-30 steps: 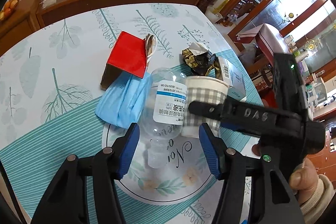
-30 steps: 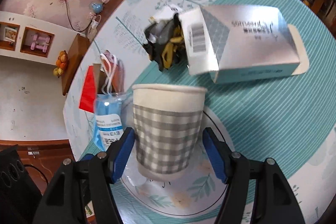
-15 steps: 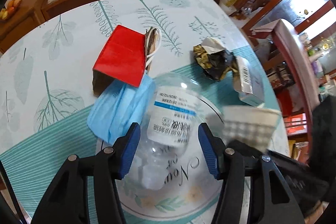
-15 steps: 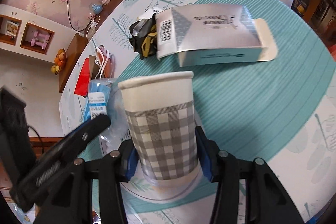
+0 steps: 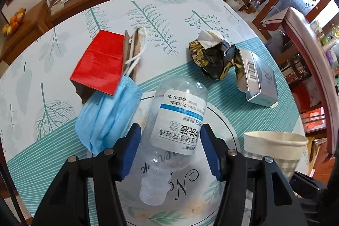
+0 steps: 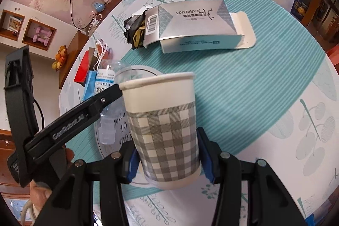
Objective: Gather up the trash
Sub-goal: 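Grasp the clear water bottle with the left gripper while the right grasps the gray checkered paper cup, then carry bottle and paper cup over the trash bin while opening both grippers to drop them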
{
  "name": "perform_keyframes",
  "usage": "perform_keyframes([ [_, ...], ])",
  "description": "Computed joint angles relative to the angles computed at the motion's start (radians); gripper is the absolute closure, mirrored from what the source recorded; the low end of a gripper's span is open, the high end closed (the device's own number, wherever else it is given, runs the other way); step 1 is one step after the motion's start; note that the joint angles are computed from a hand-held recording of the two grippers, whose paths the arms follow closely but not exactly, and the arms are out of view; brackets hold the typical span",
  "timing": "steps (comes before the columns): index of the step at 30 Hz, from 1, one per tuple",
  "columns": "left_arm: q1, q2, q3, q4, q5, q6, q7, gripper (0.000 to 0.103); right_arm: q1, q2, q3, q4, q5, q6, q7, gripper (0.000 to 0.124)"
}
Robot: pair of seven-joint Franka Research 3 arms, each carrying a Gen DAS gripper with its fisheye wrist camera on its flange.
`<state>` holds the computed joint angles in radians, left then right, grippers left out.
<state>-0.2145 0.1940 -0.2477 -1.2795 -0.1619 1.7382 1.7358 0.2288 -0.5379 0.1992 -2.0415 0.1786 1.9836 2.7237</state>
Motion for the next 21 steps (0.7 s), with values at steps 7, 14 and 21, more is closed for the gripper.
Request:
perform_keyframes([
  [7, 0.009, -0.086, 0.001, -0.106, -0.054, 0.025, 0.013, 0.05, 0.005, -0.07, 0.012, -0.026, 0.0, -0.016, 0.001, 0.075],
  [14, 0.009, -0.315, 0.042, -0.301, -0.146, -0.027, 0.012, 0.05, 0.032, -0.189, 0.022, -0.084, 0.048, -0.045, -0.021, 0.076],
  [21, -0.05, -0.684, 0.093, -0.583, -0.181, -0.053, -0.067, 0.05, 0.097, -0.409, 0.041, -0.175, 0.141, -0.121, -0.084, 0.076],
])
